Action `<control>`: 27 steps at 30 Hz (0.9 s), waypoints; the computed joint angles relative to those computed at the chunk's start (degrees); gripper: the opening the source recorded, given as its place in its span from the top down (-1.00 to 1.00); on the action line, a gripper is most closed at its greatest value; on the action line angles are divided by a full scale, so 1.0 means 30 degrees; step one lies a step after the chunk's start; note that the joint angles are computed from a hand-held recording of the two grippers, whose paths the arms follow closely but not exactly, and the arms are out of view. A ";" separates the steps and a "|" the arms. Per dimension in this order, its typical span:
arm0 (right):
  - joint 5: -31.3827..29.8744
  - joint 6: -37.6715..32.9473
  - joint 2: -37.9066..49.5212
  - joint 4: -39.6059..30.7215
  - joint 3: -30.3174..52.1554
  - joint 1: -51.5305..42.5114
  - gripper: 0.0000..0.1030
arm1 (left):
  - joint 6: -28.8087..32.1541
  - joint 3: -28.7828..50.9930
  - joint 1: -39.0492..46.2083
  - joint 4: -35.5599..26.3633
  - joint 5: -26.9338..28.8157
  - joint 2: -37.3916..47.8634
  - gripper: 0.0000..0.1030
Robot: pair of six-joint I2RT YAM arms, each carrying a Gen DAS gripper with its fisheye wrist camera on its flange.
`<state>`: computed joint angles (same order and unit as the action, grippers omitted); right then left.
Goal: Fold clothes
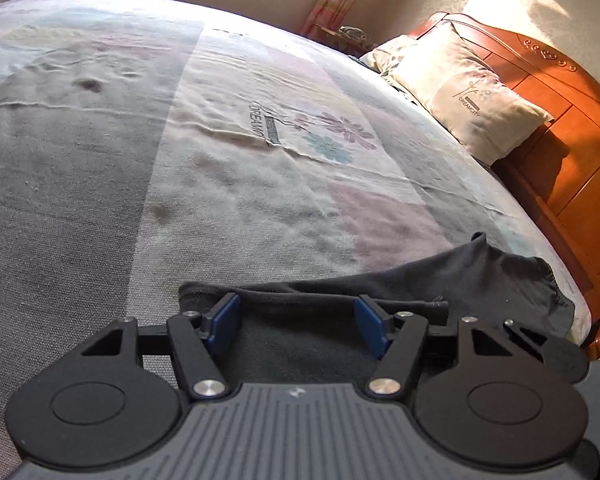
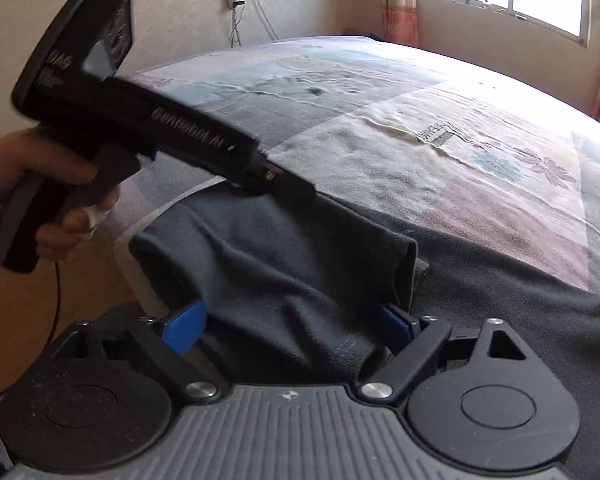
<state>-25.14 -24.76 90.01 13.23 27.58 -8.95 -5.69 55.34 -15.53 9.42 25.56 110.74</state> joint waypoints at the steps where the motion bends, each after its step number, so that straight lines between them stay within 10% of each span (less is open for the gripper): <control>1: 0.0345 -0.0293 -0.0173 0.0256 -0.0355 0.0234 -1.00 | 0.0154 0.0031 -0.0034 -0.0434 -0.0268 -0.0382 -0.25; 10: 0.0527 0.0579 -0.1510 -0.0862 -0.0421 -0.0081 -1.00 | 0.2416 -0.4947 0.1227 -0.1330 0.2179 -0.5887 -0.27; 27: -0.1082 0.1214 -0.4554 -0.3007 -0.0512 -0.2386 -1.00 | 0.2100 -0.5032 0.0593 -0.2276 0.1372 -0.4665 -0.42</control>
